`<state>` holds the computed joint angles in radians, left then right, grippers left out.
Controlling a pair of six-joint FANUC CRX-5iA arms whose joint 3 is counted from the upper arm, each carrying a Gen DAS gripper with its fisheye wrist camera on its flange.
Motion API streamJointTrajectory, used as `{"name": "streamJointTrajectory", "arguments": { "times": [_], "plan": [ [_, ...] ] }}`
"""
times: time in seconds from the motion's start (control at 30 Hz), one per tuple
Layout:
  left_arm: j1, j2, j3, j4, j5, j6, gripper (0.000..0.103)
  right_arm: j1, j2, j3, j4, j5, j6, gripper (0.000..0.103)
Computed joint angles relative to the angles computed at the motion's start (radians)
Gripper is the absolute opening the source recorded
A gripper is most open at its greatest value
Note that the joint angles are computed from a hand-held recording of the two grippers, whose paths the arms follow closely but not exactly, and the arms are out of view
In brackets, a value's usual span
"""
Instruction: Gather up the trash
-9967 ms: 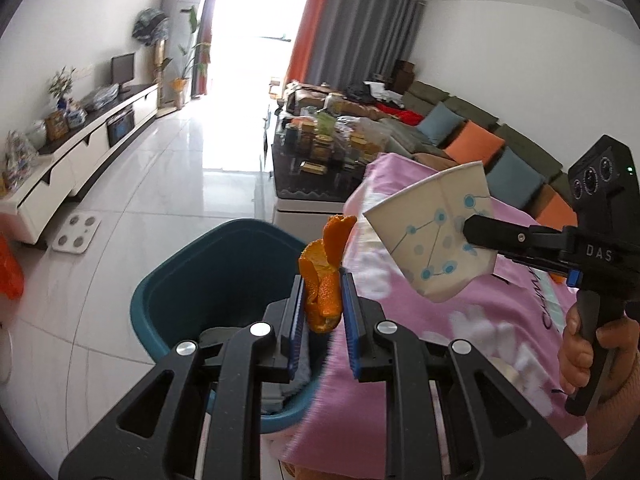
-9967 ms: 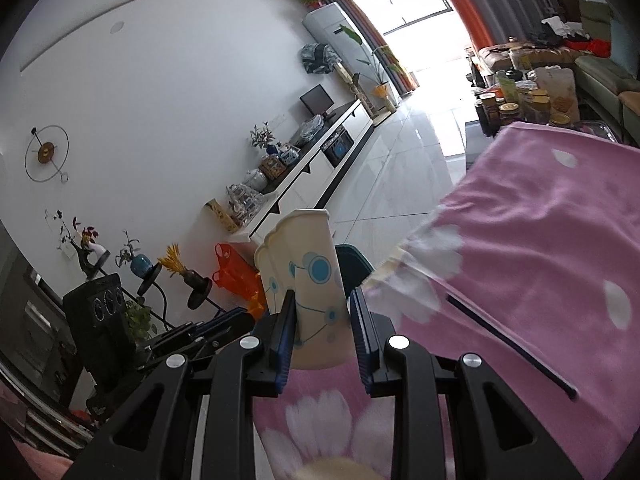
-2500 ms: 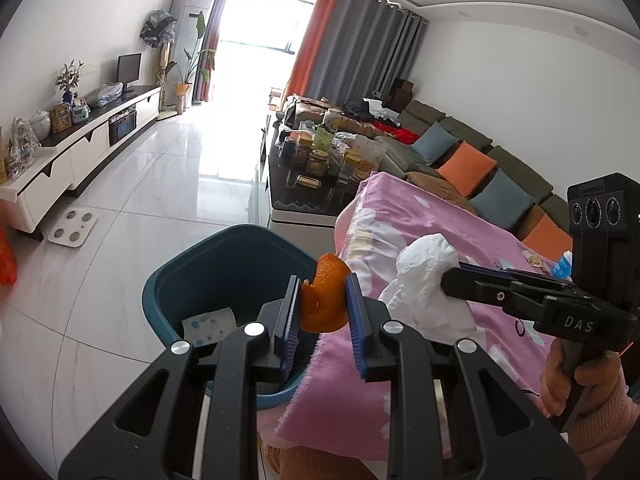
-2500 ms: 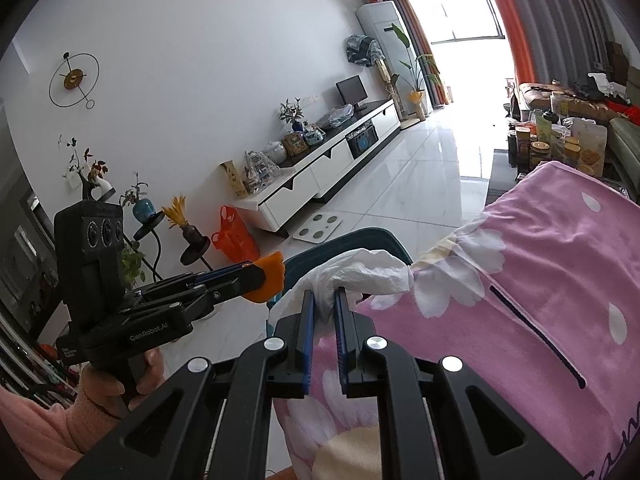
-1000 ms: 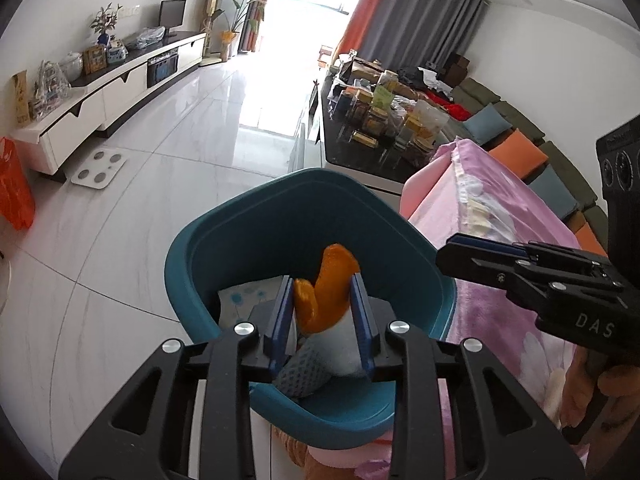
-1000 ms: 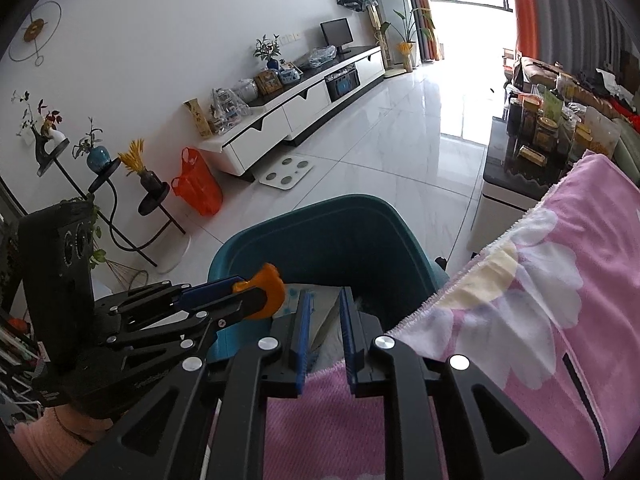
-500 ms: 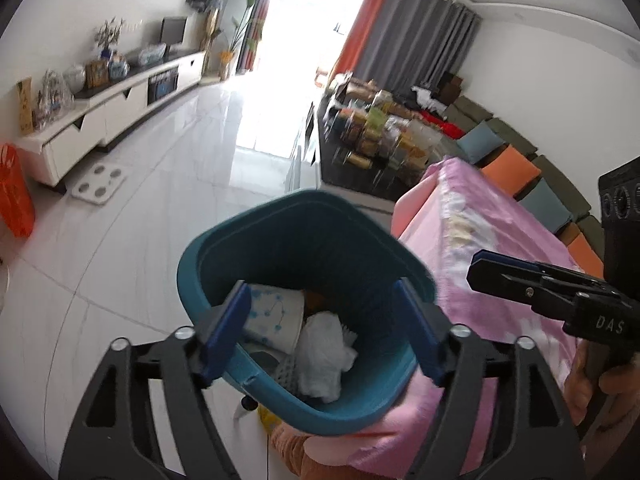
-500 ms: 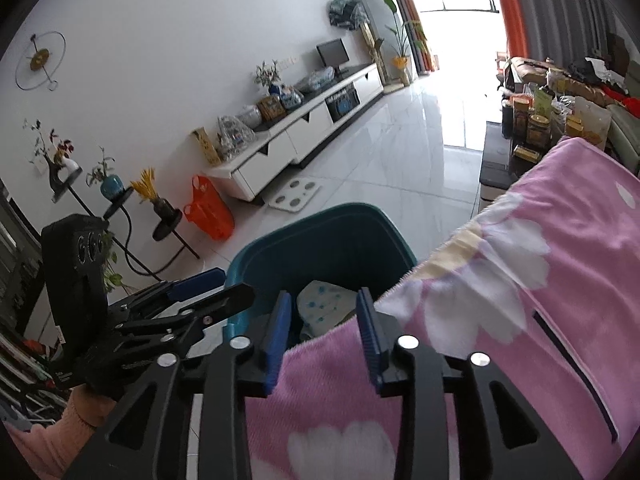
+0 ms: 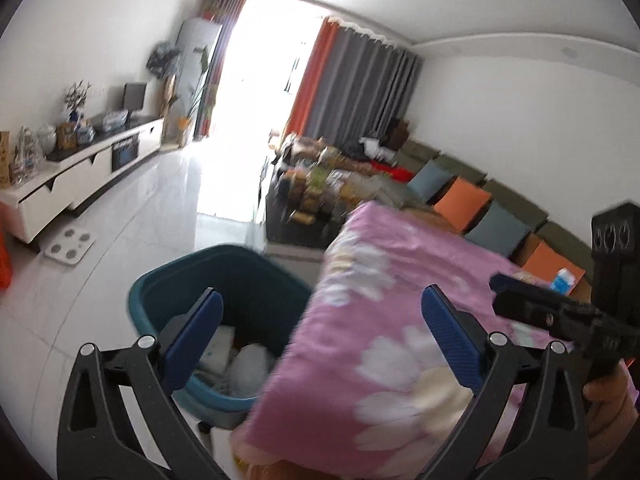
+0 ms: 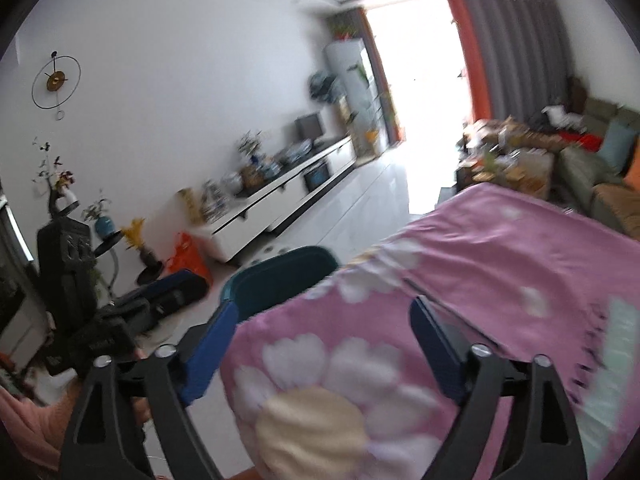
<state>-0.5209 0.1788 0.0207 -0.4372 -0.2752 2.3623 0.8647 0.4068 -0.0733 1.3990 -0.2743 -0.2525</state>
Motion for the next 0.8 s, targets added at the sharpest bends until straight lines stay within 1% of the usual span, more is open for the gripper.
{"name": "streamJointTrajectory", "arguments": {
  "times": [0.03, 0.1, 0.13, 0.3, 0.33, 0.5, 0.6, 0.7, 0.8],
  "plan": [
    [-0.038, 0.004, 0.033, -0.111, -0.022, 0.094, 0.097, -0.001, -0.027, -0.044, 0.086, -0.043, -0.082, 0.095],
    [-0.090, 0.012, 0.073, -0.243, -0.060, 0.197, 0.097, -0.001, -0.072, -0.112, 0.194, -0.103, -0.191, 0.096],
    [-0.122, 0.024, 0.103, -0.301, -0.089, 0.235, 0.097, 0.002, -0.090, -0.137, 0.215, -0.131, -0.218, 0.096],
    [-0.176, 0.071, 0.166, -0.316, -0.089, 0.222, 0.097, 0.051, -0.151, -0.231, 0.270, -0.352, -0.292, 0.096],
    [-0.182, 0.085, 0.181, -0.293, -0.083, 0.192, 0.097, 0.072, -0.158, -0.243, 0.257, -0.425, -0.283, 0.096],
    [-0.225, 0.142, 0.255, -0.291, -0.072, 0.159, 0.097, 0.122, -0.189, -0.303, 0.243, -0.607, -0.326, 0.096],
    [-0.258, 0.172, 0.301, -0.341, -0.088, 0.190, 0.097, 0.151, -0.200, -0.336, 0.221, -0.699, -0.352, 0.096],
    [-0.304, 0.198, 0.346, -0.432, -0.122, 0.245, 0.097, 0.181, -0.203, -0.350, 0.174, -0.776, -0.352, 0.096],
    [-0.334, 0.213, 0.370, -0.488, -0.135, 0.273, 0.097, 0.198, -0.212, -0.372, 0.158, -0.835, -0.377, 0.096]
  ]
}}
